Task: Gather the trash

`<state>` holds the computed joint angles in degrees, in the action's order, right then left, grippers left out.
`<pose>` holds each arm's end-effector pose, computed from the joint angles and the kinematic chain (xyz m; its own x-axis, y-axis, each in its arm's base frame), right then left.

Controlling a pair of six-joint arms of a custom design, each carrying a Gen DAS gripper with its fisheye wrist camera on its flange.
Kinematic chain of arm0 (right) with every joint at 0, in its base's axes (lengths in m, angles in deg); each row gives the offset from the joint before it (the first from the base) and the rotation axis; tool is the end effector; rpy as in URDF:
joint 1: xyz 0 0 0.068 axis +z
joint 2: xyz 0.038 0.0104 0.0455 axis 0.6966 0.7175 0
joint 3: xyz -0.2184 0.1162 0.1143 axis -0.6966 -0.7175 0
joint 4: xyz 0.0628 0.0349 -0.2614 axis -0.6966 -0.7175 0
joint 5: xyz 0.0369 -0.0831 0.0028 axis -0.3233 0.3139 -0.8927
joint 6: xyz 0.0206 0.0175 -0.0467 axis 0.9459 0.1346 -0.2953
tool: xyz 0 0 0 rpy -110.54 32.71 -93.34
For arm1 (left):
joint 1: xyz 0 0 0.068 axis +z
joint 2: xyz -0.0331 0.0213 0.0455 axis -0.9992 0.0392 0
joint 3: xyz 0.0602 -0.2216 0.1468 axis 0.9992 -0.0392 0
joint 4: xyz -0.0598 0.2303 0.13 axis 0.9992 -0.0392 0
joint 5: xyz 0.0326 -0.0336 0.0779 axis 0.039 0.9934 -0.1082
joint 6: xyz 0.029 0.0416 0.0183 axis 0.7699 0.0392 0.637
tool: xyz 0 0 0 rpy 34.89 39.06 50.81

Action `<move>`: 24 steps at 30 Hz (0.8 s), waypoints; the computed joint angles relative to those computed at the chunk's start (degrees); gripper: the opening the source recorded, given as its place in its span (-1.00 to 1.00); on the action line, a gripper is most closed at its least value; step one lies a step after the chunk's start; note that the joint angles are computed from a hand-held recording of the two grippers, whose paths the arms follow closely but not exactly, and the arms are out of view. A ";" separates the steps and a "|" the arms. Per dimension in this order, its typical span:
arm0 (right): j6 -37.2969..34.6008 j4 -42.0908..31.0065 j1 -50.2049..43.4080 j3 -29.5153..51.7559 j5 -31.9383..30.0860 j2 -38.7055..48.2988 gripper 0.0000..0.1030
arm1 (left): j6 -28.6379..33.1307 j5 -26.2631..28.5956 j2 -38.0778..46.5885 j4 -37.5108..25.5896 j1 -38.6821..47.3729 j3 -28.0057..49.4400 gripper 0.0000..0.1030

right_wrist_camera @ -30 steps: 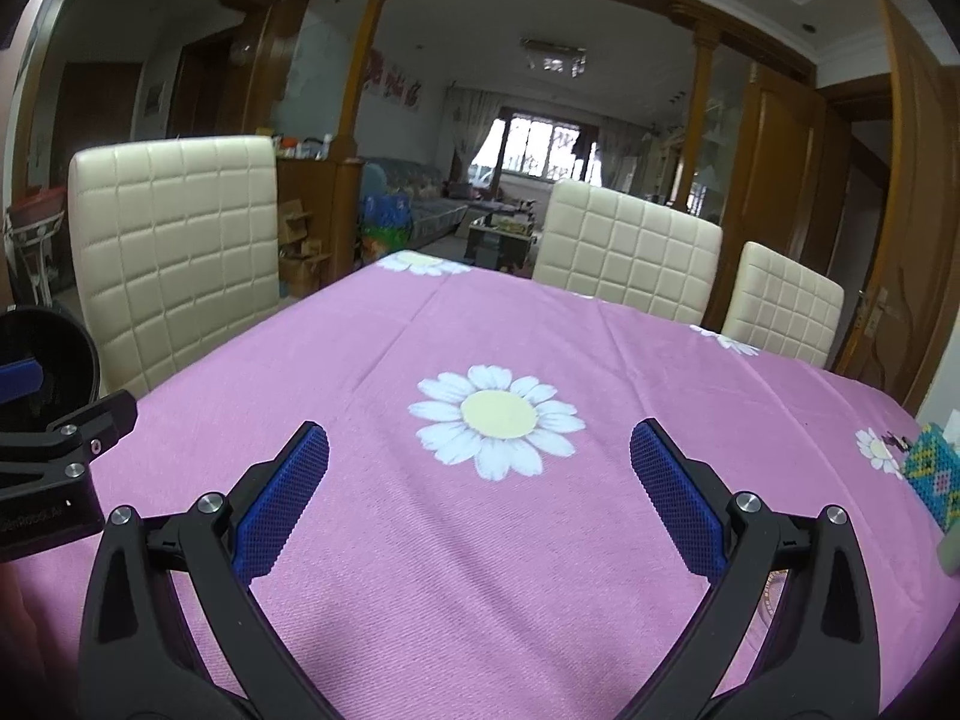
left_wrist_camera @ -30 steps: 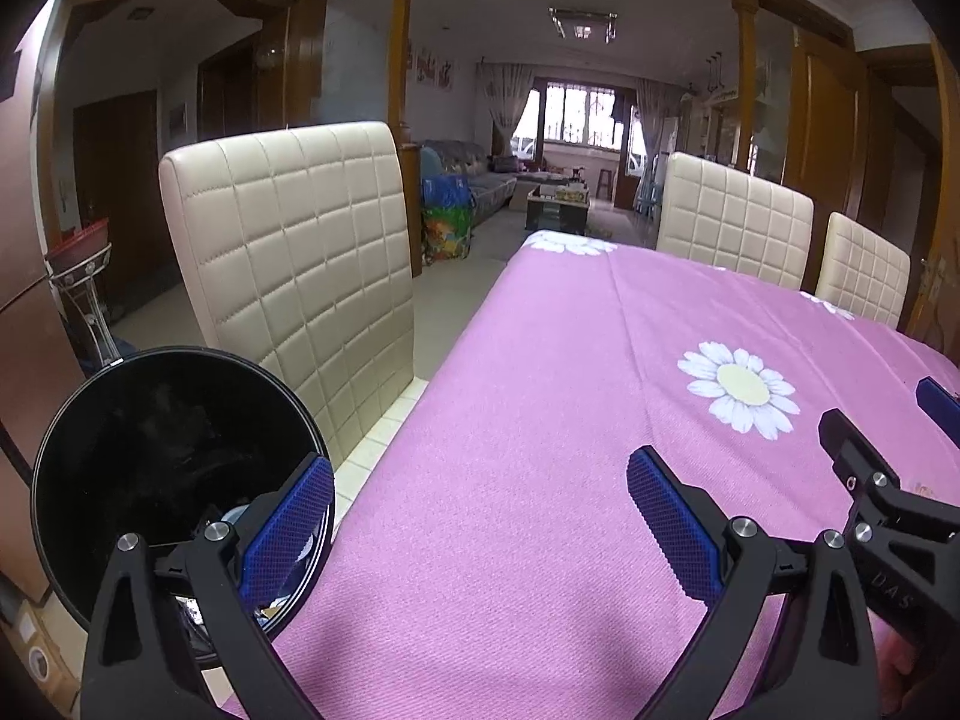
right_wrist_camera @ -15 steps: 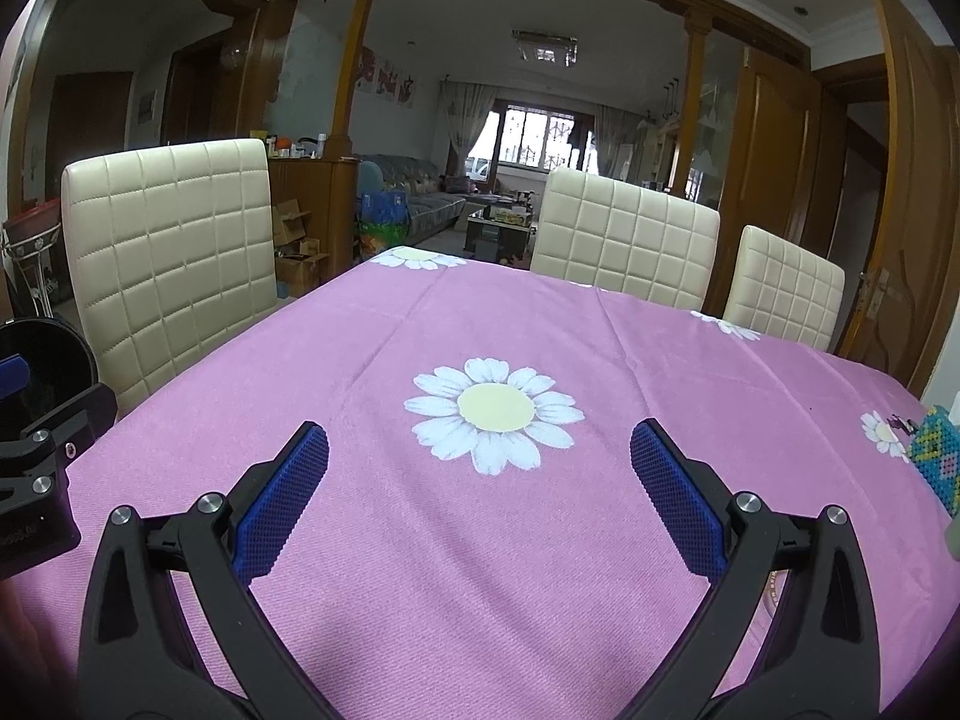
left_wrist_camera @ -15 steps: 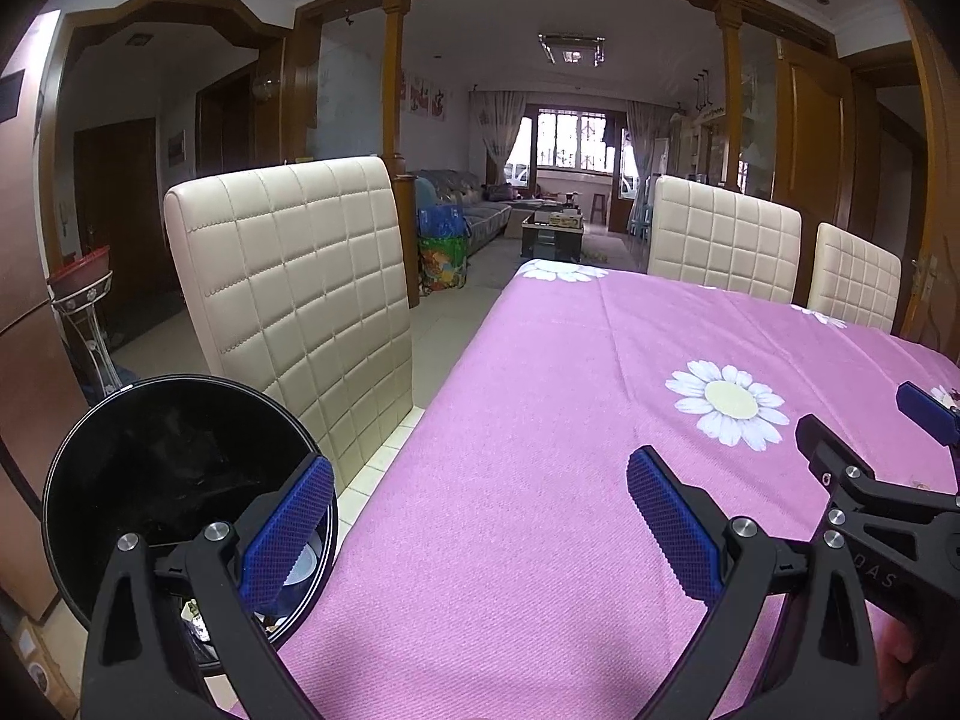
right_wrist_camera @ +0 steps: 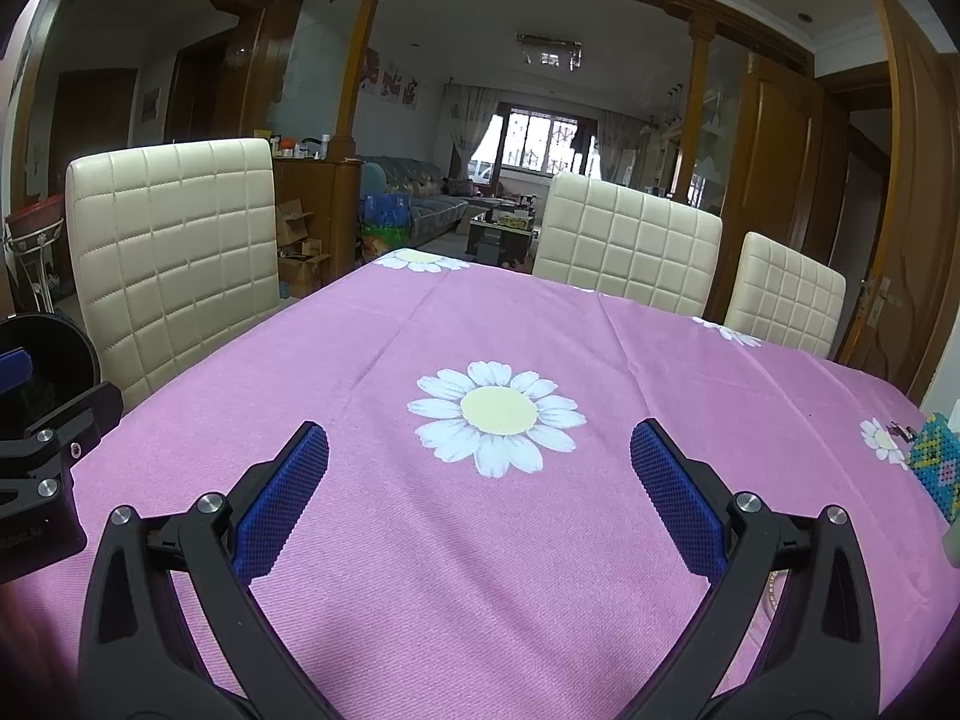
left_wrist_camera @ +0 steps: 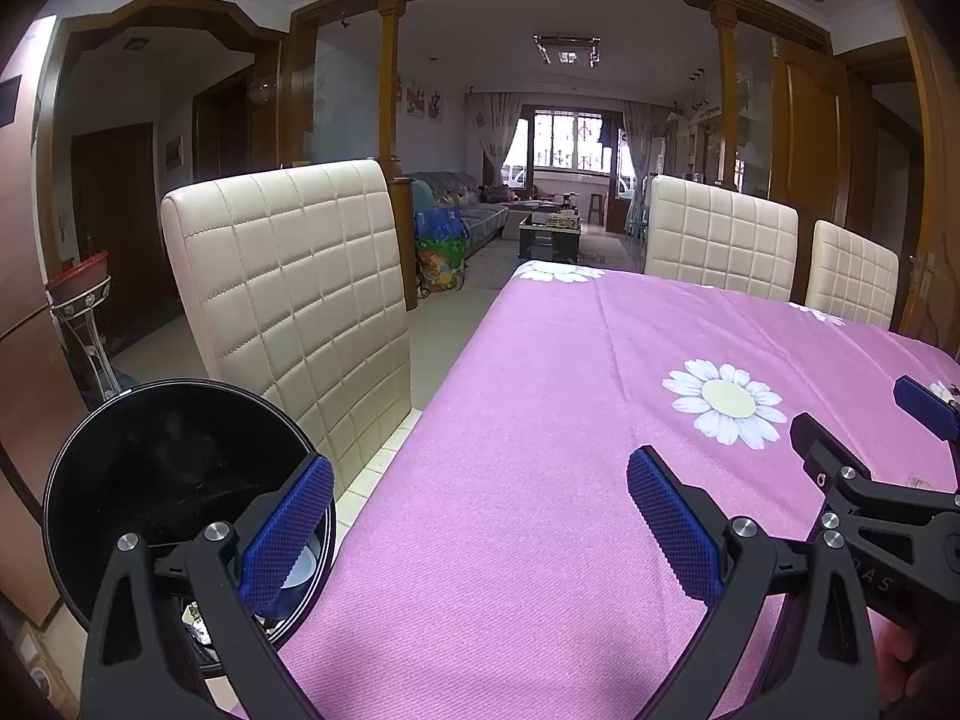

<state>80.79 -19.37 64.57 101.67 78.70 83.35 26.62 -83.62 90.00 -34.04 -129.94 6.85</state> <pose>0.2880 0.0884 0.0721 -0.4281 -0.0889 -0.8993 0.1395 0.9767 -0.1630 0.3167 -0.2605 0.0649 -0.4585 0.0279 -0.8883 0.0653 0.9979 -0.0024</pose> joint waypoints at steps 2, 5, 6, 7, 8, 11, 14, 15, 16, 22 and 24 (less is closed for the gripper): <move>-0.09 -0.33 0.18 0.10 0.16 -0.05 0.93 | -0.03 0.06 0.07 -0.08 0.01 0.09 0.86; -0.32 -0.32 0.32 0.10 0.16 -0.07 0.93 | -0.13 0.07 0.10 -0.23 -0.04 0.15 0.86; -0.29 -0.33 0.30 0.14 0.04 -0.04 0.93 | -0.14 0.02 0.09 -0.18 -0.08 0.12 0.86; -0.31 -0.49 0.27 0.32 -0.09 0.04 0.93 | -0.07 0.03 0.10 -0.18 -0.05 0.16 0.86; -0.26 -0.91 0.17 0.53 -0.37 0.03 0.93 | 0.03 0.08 0.14 -0.06 -0.09 0.15 0.86; -0.09 -1.53 -0.01 0.73 -0.87 -0.01 0.93 | 0.26 -0.28 0.28 -0.17 -0.28 0.31 0.86; -0.16 -0.93 0.09 0.43 -0.64 -0.01 0.93 | 0.38 -0.65 0.28 0.10 -0.45 0.21 0.86; -0.21 -0.94 0.13 0.46 -0.54 0.04 0.93 | 0.41 -0.72 0.24 0.22 -0.47 0.10 0.86; -0.19 -0.93 0.11 0.42 -0.60 0.02 0.93 | 0.39 -0.87 0.28 0.17 -0.53 0.15 0.86; -0.08 -0.88 0.12 0.39 -0.67 0.05 0.93 | 0.33 -0.89 0.18 0.30 -0.56 -0.01 0.86; -0.15 -0.88 0.09 0.40 -0.70 0.06 0.93 | 0.35 -0.97 0.21 0.16 -0.57 0.08 0.86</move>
<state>80.64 -20.25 64.66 102.07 78.00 83.41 26.97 -84.59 90.22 -33.89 -130.51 6.92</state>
